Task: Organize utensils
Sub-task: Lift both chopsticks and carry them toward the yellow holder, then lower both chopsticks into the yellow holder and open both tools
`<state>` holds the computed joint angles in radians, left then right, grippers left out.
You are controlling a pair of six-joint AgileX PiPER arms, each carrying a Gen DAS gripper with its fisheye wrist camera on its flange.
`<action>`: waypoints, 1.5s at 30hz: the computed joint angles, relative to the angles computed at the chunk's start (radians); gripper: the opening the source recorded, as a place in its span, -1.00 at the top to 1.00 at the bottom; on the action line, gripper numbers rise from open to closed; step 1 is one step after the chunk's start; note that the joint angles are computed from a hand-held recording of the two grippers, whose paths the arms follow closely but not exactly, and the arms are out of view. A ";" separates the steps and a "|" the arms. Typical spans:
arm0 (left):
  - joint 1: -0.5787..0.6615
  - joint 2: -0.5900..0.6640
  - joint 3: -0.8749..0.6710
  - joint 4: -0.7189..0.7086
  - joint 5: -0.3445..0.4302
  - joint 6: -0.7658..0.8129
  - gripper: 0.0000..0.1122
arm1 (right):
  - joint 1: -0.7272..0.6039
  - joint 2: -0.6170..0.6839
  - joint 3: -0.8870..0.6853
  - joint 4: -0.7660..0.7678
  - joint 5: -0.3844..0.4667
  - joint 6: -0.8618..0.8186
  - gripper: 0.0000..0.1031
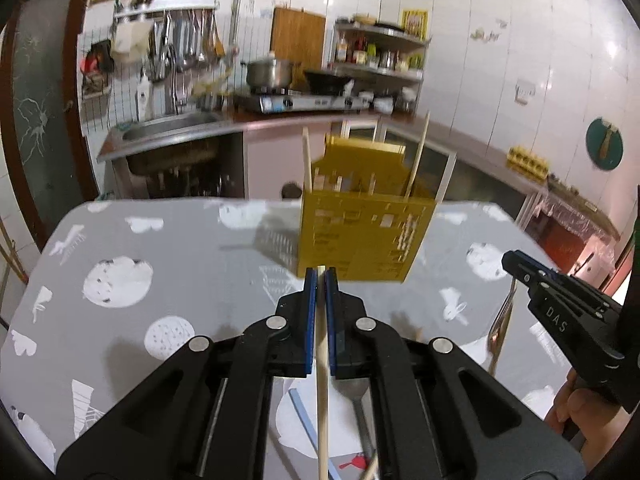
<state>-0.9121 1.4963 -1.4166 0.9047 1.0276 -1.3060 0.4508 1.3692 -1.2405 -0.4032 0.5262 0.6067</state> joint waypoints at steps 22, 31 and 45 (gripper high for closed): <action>-0.049 -0.007 -0.174 0.123 0.082 0.070 0.94 | 0.010 -0.039 -0.168 -0.070 0.055 -0.010 0.91; 0.013 0.062 -0.332 0.095 0.053 0.186 0.94 | -0.026 0.040 -0.335 0.006 0.096 -0.125 0.91; 0.156 0.321 -0.896 -0.022 0.044 0.487 0.94 | -0.037 0.310 -0.917 0.105 0.301 -0.283 0.91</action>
<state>-0.7557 1.8176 -2.3124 0.8832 1.0716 -0.8186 0.4141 1.6797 -2.1572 -0.2981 0.8276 0.3239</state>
